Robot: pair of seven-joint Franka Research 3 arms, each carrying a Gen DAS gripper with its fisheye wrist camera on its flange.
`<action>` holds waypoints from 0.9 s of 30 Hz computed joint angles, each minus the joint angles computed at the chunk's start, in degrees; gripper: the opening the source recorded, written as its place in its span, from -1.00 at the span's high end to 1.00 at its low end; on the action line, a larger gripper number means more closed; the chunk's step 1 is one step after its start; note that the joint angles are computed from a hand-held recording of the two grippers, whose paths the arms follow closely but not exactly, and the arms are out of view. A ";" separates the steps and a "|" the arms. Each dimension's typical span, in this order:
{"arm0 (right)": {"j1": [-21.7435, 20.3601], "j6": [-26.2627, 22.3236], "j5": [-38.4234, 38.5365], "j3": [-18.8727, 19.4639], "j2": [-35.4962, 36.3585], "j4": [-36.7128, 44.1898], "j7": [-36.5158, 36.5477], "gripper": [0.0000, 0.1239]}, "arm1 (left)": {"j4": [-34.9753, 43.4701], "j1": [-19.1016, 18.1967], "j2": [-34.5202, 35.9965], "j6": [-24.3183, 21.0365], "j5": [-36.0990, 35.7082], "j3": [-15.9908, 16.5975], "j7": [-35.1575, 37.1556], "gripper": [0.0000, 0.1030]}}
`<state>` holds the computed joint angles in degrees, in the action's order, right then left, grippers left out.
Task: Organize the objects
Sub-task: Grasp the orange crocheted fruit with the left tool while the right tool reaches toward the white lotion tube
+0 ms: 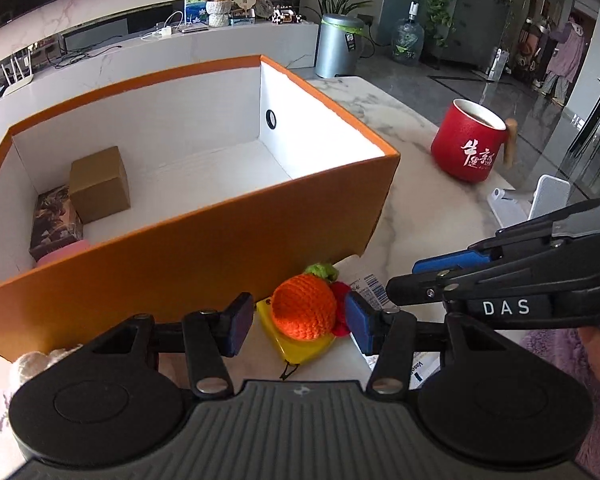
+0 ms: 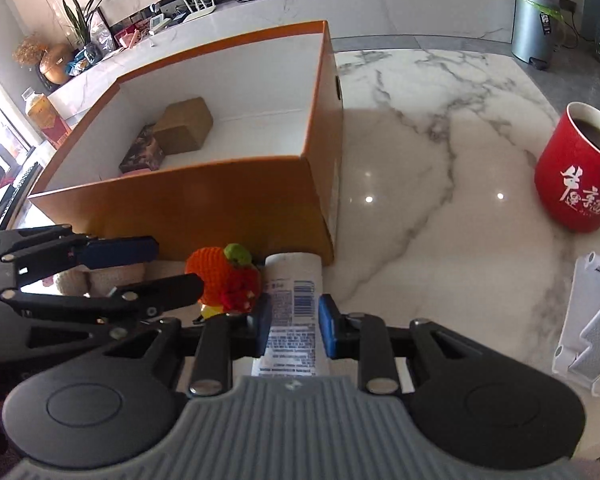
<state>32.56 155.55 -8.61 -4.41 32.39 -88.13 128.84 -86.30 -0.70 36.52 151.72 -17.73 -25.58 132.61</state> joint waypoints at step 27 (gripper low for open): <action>3.27 5.01 -2.60 -4.02 2.65 0.63 3.03 0.56 | -1.57 0.59 -2.68 -3.15 -3.61 3.39 -6.30 0.08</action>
